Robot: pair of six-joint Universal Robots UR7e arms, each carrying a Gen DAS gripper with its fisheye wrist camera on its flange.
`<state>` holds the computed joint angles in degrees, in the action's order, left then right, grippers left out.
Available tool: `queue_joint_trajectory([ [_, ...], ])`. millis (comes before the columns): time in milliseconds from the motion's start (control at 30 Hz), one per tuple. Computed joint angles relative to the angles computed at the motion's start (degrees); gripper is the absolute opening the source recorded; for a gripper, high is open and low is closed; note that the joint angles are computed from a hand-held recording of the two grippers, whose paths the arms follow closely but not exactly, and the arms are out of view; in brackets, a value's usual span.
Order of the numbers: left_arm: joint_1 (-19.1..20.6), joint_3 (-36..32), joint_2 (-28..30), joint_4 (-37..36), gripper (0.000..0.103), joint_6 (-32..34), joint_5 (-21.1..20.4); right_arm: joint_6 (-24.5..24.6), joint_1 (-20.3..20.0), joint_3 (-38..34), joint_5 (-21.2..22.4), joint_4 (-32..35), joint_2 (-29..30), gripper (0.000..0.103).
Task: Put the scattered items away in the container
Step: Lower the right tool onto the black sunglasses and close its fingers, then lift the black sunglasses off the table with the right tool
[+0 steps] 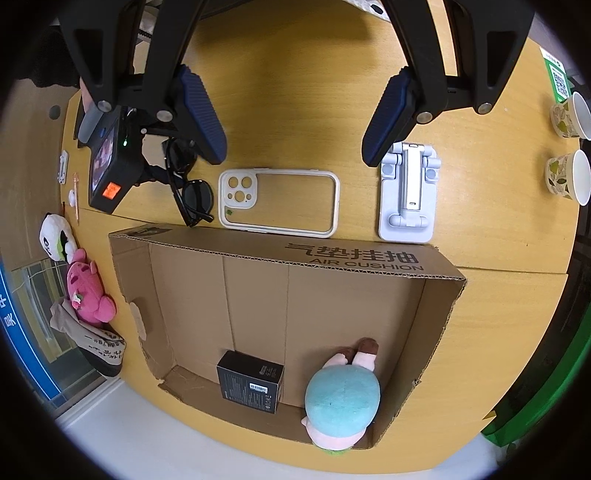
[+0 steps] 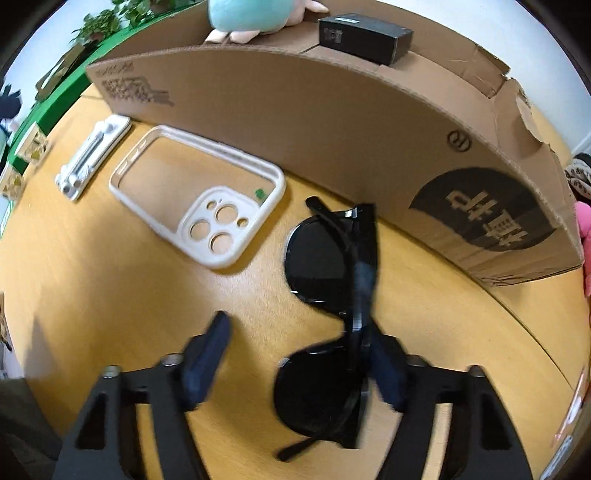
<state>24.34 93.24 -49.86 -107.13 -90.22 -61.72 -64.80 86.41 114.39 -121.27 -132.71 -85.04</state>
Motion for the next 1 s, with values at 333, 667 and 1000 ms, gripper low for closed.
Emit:
queue_joint_trajectory([
  [333, 0.13, 0.94, 1.60, -6.26, 0.075, 1.53, -1.27, 13.52, 1.03, -6.93, -0.28, 8.30, 2.87, 0.020],
  [667, 2.25, 2.42, 4.73, -17.15, 0.075, 5.24, -5.69, 22.49, -0.37, -9.59, 3.69, 15.11, 1.76, 0.016],
  [1000, 4.63, 3.08, 9.46, -29.89, 0.075, 9.23, -11.65, 21.71, -6.89, -3.77, 8.52, 14.92, -5.50, 0.011],
])
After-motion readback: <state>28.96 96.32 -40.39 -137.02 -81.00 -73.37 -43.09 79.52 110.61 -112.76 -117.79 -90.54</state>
